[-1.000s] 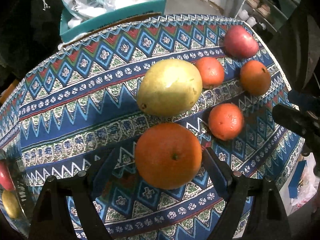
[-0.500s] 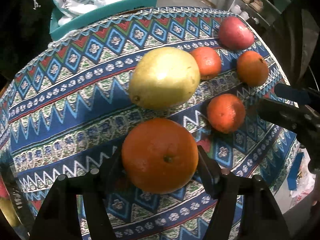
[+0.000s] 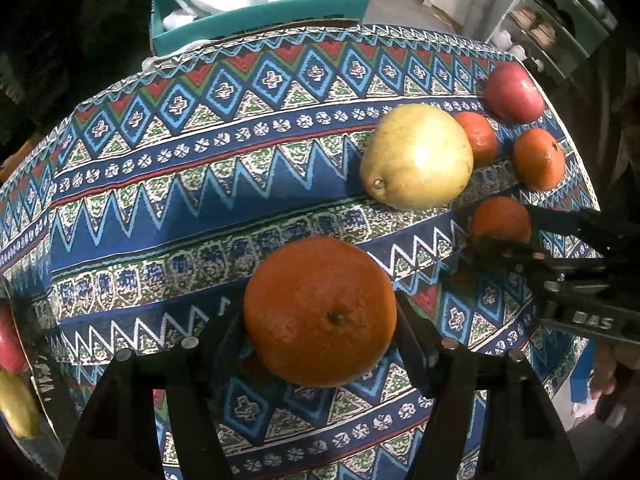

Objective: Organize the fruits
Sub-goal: 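Close the left tool on the orange and lift while the right tool grasps and lifts the tangerine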

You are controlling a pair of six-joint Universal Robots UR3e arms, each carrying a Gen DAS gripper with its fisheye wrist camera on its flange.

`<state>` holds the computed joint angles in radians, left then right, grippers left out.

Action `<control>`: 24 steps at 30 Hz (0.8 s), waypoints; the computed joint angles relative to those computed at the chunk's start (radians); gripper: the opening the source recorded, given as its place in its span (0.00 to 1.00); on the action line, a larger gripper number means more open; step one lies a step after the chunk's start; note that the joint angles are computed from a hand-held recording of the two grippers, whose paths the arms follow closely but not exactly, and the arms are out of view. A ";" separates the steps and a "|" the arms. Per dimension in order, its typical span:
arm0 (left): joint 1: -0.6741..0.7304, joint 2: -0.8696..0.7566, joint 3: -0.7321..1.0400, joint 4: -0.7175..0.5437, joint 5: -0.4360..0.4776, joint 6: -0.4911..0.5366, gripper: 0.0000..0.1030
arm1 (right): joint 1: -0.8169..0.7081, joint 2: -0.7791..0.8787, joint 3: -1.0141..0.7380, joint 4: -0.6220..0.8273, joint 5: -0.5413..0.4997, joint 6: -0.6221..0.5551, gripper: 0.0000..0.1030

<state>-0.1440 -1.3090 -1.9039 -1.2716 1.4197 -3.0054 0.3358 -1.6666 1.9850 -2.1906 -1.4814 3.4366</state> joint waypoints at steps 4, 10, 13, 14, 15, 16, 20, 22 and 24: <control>-0.004 0.013 -0.002 -0.008 0.002 -0.003 0.68 | 0.026 0.040 -0.007 -0.025 -0.029 0.000 0.60; 0.019 0.037 -0.001 -0.032 -0.011 0.018 0.68 | 0.035 0.043 -0.025 -0.010 -0.050 -0.006 0.46; 0.026 0.044 0.012 -0.047 -0.016 0.025 0.68 | 0.049 0.017 -0.018 -0.006 -0.067 0.014 0.46; 0.030 0.051 0.016 -0.053 -0.017 0.028 0.68 | 0.051 0.005 -0.015 -0.004 -0.067 0.019 0.46; 0.031 0.057 0.019 -0.058 -0.017 0.027 0.68 | 0.052 -0.002 -0.017 -0.002 -0.067 0.024 0.46; 0.033 0.062 0.023 -0.064 -0.018 0.028 0.68 | 0.056 -0.009 -0.026 0.003 -0.071 0.028 0.46; 0.056 0.097 0.045 -0.102 -0.032 0.040 0.68 | 0.074 -0.028 -0.080 0.038 -0.089 0.044 0.46; 0.062 0.112 0.058 -0.116 -0.035 0.043 0.68 | 0.091 -0.028 -0.111 0.053 -0.104 0.055 0.46; 0.072 0.131 0.071 -0.130 -0.038 0.052 0.68 | 0.119 -0.021 -0.157 0.074 -0.134 0.072 0.46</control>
